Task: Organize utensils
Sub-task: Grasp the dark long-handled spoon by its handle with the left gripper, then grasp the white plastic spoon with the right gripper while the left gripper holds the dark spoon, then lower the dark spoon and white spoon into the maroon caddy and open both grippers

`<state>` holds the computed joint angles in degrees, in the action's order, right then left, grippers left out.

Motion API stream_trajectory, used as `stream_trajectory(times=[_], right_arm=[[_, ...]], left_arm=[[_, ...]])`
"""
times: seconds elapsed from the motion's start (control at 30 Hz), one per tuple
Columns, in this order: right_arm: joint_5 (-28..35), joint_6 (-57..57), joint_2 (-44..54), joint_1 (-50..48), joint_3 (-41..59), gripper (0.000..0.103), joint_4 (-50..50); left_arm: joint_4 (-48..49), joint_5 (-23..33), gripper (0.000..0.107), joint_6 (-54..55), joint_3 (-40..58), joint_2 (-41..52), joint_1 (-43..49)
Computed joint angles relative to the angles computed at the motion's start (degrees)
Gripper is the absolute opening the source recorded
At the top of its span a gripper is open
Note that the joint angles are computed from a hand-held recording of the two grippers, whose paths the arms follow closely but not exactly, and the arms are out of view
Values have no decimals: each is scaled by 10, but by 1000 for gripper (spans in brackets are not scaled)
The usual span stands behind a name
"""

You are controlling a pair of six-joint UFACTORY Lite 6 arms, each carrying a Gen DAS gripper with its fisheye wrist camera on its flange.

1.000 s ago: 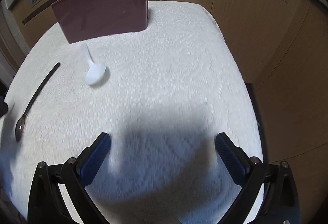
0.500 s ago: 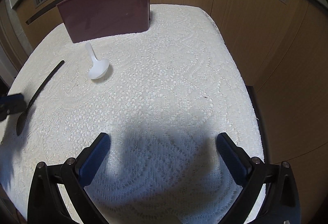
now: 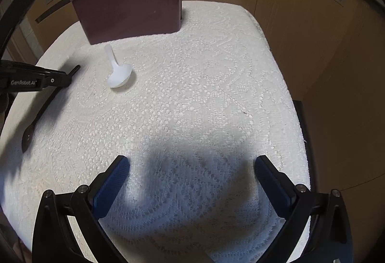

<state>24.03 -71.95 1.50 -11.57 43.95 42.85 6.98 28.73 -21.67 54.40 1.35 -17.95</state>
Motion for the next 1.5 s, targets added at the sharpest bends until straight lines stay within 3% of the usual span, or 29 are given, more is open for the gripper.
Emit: stream_trajectory(times=[0.13,0.27,0.37,0.43,0.5,0.57,0.73,0.87,1.03,1.23,1.4,1.5], right_arm=[[16,-42,9,-3,9,103,4],[-7,-127,-16,14,-12,100,61],[5,-219,-55,53,-17,78,136],[33,-214,-43,88,22,75,135],[34,-191,2,138,82,63,142],[24,-116,69,187,158,36,88],[15,73,230,266,318,28,-60],[40,153,282,278,377,8,-118],[46,45,176,236,280,8,-6],[107,-80,36,142,171,8,117],[157,-155,-25,70,128,8,191],[192,-173,-23,39,157,8,222]], left_arm=[[57,-59,13,-115,-142,-181,-2],[144,-68,12,-240,-220,-347,1],[144,-65,12,-252,-235,-415,14],[142,-67,13,-251,-236,-428,19],[119,-65,13,-225,-244,-445,31],[82,-69,12,-187,-263,-466,49],[-25,-88,13,-73,-276,-469,93],[-47,-76,13,-52,-279,-482,97],[24,-72,13,-131,-269,-477,64],[176,-50,13,-300,-241,-461,-14],[308,-11,13,-445,-206,-432,-93],[337,-10,13,-455,-148,-391,-96]])
